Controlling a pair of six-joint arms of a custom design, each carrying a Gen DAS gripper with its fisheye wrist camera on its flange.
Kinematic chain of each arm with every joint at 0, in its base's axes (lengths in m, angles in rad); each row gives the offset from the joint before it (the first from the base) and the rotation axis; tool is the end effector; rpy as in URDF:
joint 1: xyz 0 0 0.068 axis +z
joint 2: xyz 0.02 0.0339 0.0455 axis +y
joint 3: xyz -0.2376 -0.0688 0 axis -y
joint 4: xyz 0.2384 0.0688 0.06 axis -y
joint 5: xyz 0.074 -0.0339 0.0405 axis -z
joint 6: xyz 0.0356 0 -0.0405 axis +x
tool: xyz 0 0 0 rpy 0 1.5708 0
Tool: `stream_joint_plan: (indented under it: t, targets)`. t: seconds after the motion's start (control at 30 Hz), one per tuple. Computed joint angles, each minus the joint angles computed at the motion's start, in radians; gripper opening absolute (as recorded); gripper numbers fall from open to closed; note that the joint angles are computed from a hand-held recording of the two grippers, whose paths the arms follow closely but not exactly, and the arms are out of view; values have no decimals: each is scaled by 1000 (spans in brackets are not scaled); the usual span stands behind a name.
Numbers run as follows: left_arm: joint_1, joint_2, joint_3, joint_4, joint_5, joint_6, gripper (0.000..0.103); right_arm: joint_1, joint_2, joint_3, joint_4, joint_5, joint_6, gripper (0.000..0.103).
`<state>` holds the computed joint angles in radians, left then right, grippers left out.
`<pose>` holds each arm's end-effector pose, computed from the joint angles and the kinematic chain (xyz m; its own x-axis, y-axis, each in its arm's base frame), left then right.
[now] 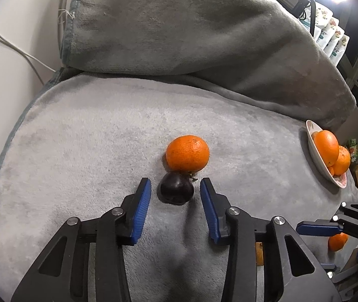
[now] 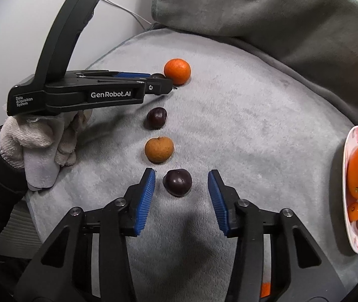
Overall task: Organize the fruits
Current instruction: 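Move the right tool to a dark plum and close while the left tool grasps another plum, then carry both plums over the plate and open both tools to release them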
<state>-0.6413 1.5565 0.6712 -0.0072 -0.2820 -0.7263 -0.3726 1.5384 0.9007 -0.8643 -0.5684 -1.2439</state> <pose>0.2318 -0.1607 0.1203 -0.7552 -0.2323 -0.6130 -0.0894 0.9629 -0.2547 0.2368 -0.0720 0.1535 -0.5563 -0.6395 -0.5306 -0.7925 0.6003 0.1073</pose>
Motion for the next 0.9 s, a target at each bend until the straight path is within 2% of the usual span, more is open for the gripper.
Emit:
stream_joint_plan:
  t: [0.13,0.27,0.33,0.6,0.9]
  targets:
    - [7,-10,-13,6,2,-6,31,14,4,-6,7,19,2,37]
    - [4,-9,-14,5,-4,0,26,25,4,-16,19,29,8,33]
    - [-1,-7,-9,1,-11,2,24,26,7,-14,17,32,7,27]
    - [-17,-21,-7,-14,-29,-13,24,19,12,-4,12,18,6,25]
    - [-71,-108,-20,-67,-75,-38,24,-64,39,94,-89,-55,-41,25]
